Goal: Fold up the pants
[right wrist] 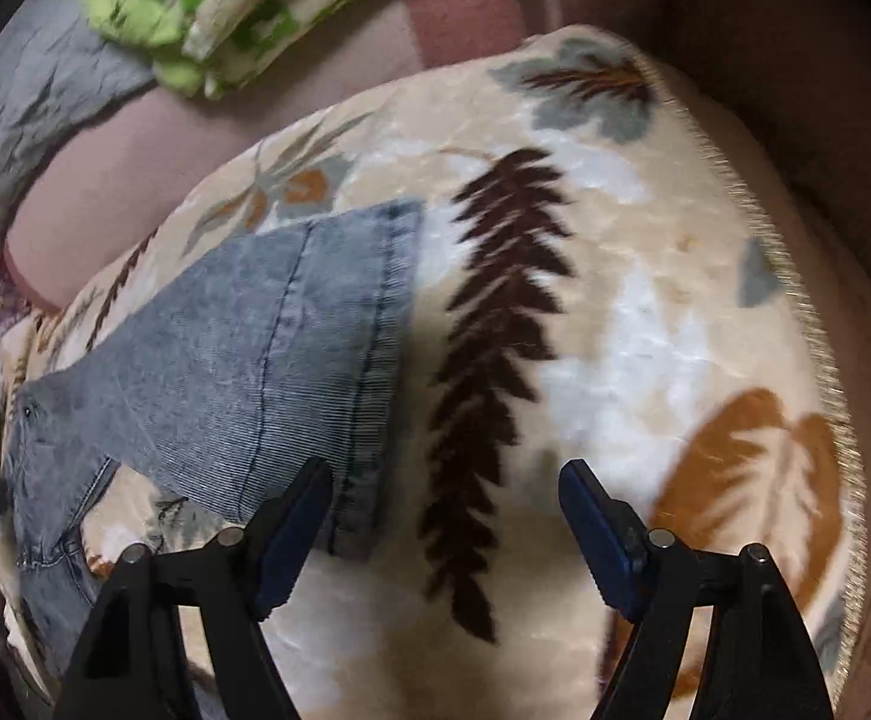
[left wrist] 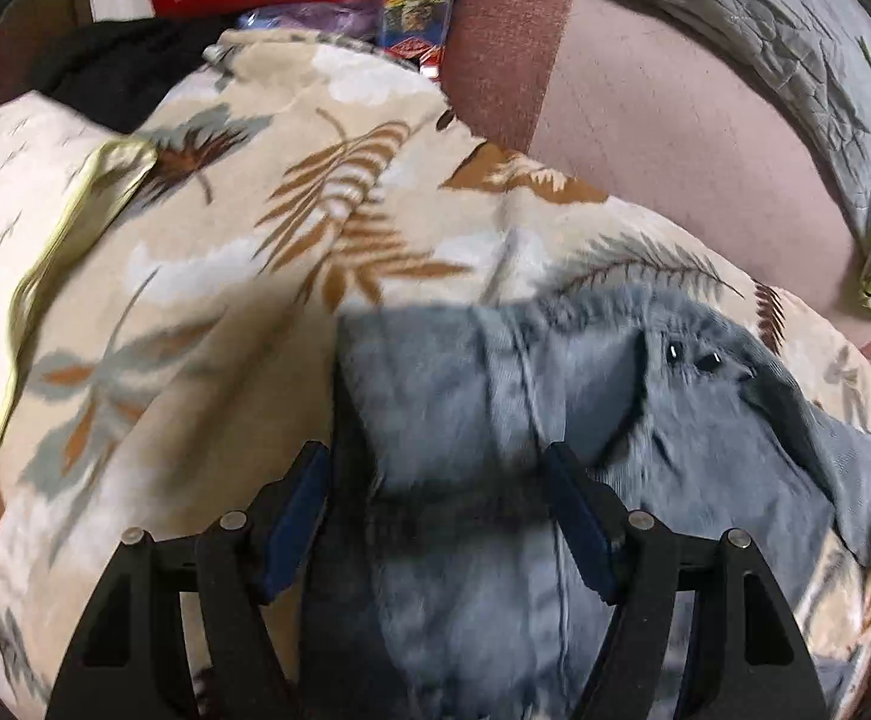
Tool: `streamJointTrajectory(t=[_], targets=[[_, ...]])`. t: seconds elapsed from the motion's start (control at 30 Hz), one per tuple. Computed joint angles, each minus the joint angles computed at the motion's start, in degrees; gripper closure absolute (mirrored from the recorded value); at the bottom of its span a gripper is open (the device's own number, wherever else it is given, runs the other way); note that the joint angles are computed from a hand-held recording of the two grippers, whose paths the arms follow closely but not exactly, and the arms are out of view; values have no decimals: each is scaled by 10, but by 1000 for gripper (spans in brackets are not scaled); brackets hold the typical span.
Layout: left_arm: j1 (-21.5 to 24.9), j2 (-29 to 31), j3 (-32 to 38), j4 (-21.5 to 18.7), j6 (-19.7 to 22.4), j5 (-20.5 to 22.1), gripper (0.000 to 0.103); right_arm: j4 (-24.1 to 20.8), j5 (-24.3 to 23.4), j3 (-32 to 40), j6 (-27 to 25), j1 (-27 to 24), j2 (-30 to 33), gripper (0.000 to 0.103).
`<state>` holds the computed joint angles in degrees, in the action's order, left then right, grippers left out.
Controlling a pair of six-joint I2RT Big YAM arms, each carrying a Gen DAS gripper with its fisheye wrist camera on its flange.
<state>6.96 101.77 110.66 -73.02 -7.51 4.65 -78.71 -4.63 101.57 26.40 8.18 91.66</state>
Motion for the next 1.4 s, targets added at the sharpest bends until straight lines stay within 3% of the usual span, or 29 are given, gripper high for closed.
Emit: streamJointTrajectory(t=[0.07,0.1,0.17,0.27,0.37,0.57,0.67,0.7,0.73,0.87,0.93,1.0,1.1,1.17,1.4], targets=[[-3,18,20,-5,-3,-1,30,4,-6,13,-4,8,13,40],[-4,19,21,5,-10,-2,30,-1,-5,18,-6,11,19,54],[-4,22,27,10,-20,-8,30,-14,-5,25,-13,20,25,60],[-2,26,29,14,-22,-4,30,-10,-1,21,-9,26,21,59],[1,40,40,8,-29,3,30,-7,-2,17,2,25,25,50],[13,38,48,28,-60,11,30,-9,-4,29,-18,31,35,52],[32,33,52,27,-56,36,30,-5,-11,29,-16,31,33,49],[36,39,63,11,-41,43,30,-3,-17,27,-15,28,31,39],[39,42,67,4,-36,49,30,1,-20,24,-14,27,29,35],[43,51,77,-4,-37,102,30,0,-28,18,-17,24,25,35],[36,62,89,-14,-34,102,37,2,-34,19,-18,27,29,36],[30,74,104,-32,-27,101,73,4,-26,20,-21,30,30,40],[25,89,120,-49,-31,98,97,-8,-8,39,-20,36,44,73],[22,91,123,-51,-37,92,99,-14,-6,50,-25,36,50,85],[25,68,140,-35,-35,68,103,-29,-24,87,-26,19,38,90]])
